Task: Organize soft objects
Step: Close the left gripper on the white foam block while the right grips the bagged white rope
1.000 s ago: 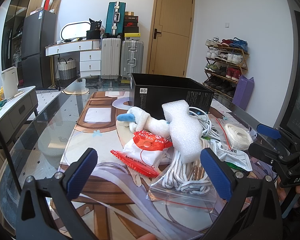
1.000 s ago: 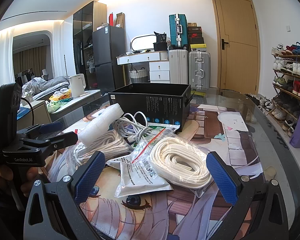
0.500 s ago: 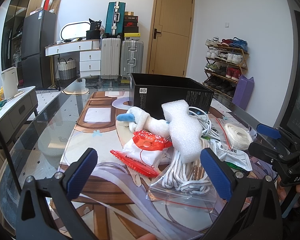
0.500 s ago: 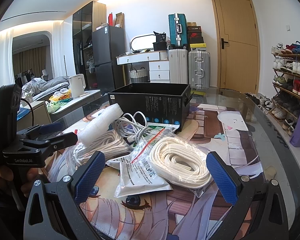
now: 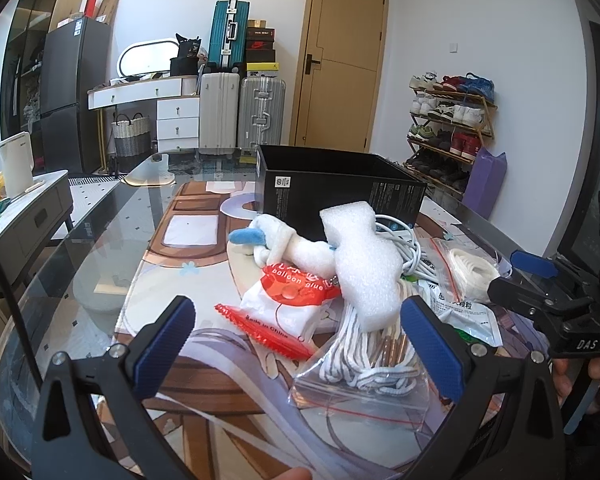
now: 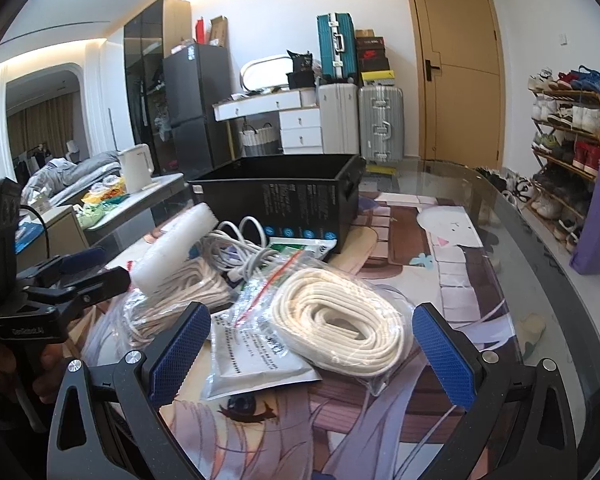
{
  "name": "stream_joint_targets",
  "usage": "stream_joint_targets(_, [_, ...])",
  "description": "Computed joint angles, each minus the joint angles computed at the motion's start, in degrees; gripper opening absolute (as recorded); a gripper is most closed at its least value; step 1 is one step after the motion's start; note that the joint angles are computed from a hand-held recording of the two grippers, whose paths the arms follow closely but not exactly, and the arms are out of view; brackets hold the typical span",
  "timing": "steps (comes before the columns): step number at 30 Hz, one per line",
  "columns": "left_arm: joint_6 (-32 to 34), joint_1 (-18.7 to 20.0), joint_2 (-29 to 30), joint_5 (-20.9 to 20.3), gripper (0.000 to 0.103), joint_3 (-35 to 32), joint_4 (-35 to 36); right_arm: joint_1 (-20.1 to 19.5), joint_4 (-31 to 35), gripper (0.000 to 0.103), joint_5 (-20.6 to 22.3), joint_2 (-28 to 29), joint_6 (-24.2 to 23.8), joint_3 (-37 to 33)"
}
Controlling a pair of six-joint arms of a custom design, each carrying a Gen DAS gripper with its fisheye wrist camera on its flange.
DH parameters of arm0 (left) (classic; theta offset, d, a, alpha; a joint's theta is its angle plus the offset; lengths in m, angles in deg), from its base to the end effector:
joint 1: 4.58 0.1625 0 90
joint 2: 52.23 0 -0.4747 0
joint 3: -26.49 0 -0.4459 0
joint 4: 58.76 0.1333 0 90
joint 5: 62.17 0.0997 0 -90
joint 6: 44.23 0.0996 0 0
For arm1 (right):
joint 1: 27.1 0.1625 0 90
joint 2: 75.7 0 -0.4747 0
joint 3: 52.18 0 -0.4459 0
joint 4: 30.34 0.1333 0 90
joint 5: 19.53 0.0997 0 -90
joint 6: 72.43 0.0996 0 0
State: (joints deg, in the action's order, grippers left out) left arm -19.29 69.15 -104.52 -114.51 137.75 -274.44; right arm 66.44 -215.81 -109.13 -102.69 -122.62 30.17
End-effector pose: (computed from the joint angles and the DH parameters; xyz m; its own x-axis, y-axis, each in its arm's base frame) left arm 0.0093 -0.6611 0.2164 -0.7849 -0.1273 -0.6064 0.4872 0.4778 -0.7310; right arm 0.1842 -0.8070 -0.0009 -0.6026 -0.6288 0.4915 -0.7967 0.4379 -0.4166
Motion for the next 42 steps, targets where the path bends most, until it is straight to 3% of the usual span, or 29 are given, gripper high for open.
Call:
stream_joint_targets(19, [-1.74,-0.89,0.42,1.08,0.103,-3.88,8.98,1.22,12.32,0.103,-6.96,1.31,5.79,-6.31])
stream_joint_targets(33, [-1.53,-1.41,1.78,1.38,0.101,-6.75,12.78,2.45,15.71,0.103,-11.70,3.60,7.37,-10.23])
stream_joint_targets(42, [-1.86,-1.27,1.45,1.18,0.058,-7.09,18.27,2.79,18.69,0.102,-14.55,5.00,8.81,-12.75])
